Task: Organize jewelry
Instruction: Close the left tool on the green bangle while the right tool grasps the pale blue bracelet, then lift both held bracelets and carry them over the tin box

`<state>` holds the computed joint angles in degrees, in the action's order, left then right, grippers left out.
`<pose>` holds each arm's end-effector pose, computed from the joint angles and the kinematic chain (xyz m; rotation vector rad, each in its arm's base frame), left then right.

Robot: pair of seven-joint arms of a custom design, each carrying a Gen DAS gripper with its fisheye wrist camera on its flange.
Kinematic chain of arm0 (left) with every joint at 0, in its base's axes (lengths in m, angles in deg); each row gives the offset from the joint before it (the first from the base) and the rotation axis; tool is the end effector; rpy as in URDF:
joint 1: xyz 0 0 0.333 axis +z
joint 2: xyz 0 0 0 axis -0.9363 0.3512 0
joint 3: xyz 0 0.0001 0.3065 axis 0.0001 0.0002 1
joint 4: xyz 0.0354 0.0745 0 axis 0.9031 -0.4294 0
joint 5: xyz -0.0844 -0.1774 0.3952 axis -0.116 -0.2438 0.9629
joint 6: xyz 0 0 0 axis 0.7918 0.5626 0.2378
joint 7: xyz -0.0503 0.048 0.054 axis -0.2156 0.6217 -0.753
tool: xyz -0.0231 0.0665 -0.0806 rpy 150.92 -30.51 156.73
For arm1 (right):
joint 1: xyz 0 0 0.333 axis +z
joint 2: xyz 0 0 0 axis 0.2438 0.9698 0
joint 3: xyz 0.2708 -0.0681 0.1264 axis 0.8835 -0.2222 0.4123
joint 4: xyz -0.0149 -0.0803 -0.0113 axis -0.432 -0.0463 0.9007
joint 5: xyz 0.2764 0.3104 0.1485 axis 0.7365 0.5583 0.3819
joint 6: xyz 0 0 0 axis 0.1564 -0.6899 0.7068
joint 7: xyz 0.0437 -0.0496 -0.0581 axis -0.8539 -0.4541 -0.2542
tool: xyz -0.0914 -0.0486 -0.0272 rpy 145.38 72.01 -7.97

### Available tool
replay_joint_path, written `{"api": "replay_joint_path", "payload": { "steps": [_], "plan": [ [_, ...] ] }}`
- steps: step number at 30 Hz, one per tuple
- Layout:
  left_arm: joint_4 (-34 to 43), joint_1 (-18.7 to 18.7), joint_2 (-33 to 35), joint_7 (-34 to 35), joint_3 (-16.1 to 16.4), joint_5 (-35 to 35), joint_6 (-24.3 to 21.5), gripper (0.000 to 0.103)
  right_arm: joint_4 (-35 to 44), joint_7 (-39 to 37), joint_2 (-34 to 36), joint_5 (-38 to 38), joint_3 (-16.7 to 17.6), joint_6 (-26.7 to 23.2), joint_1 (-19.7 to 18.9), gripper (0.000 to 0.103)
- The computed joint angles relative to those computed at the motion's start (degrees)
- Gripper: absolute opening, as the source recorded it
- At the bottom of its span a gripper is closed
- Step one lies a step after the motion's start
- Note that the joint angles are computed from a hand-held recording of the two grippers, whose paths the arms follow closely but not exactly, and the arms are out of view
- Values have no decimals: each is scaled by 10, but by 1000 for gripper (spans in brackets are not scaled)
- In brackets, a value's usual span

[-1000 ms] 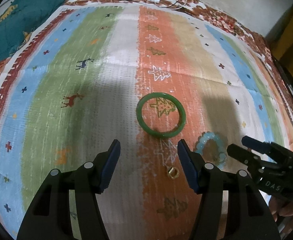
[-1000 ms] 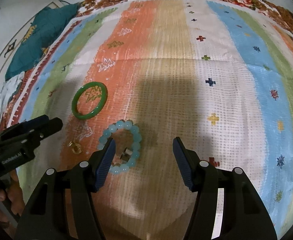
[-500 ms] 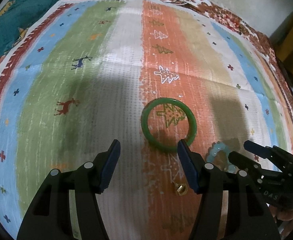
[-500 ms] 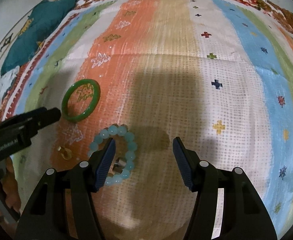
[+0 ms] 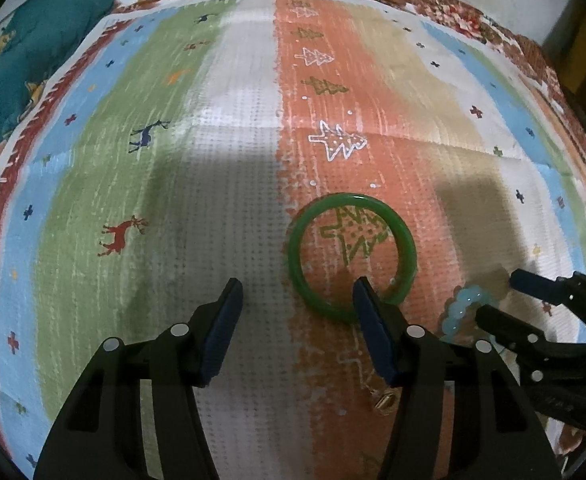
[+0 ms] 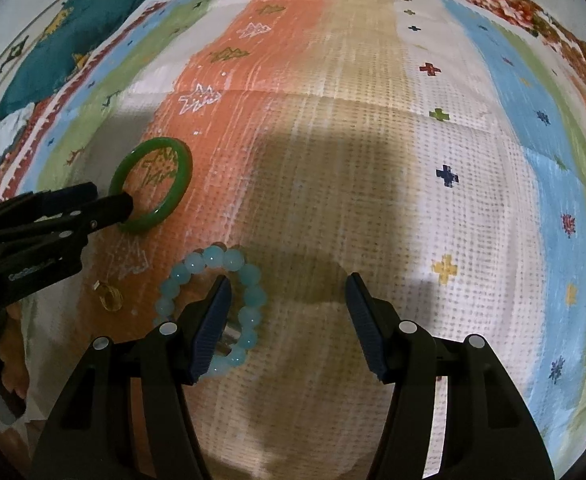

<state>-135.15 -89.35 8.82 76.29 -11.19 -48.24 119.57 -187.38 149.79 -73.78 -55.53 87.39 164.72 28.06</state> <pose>0.5181 -0.3794 0.3583 -1.7918 2.2830 -0.5556 0.5016 0.1835 0.3471 -1.9701 2.0123 -0.2569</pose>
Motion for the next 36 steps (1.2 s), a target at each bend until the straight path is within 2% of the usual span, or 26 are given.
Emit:
{"api": "replay_joint_path", "payload": {
  "steps": [4, 5, 8, 9, 13, 24, 36],
  "plan": [
    [-1, -4, -2, -12, 5, 27, -11, 39, -1, 14, -2, -13, 1, -6, -4, 43],
    [-1, -4, -3, -13, 5, 30, -12, 35, -1, 15, -4, -15, 1, -7, -4, 34],
    [-5, 0, -6, -8, 4, 26, -13, 13, -1, 8, -4, -14, 0, -9, -3, 18],
    [-6, 0, -7, -6, 4, 26, -13, 11, -1, 3, -3, -13, 0, -9, -2, 14],
    [-9, 2, -11, 5, 2, 19, -13, 7, -3, 4, -6, -22, 2, -9, -3, 12],
    [-34, -2, -49, 44, -8, -21, 0, 7, -21, -11, -43, -2, 7, 3, 0, 12],
    [-61, -17, -92, 44, -11, -25, 16, 8, -48, -13, -100, 6, 28, 14, -2, 12]
  ]
}}
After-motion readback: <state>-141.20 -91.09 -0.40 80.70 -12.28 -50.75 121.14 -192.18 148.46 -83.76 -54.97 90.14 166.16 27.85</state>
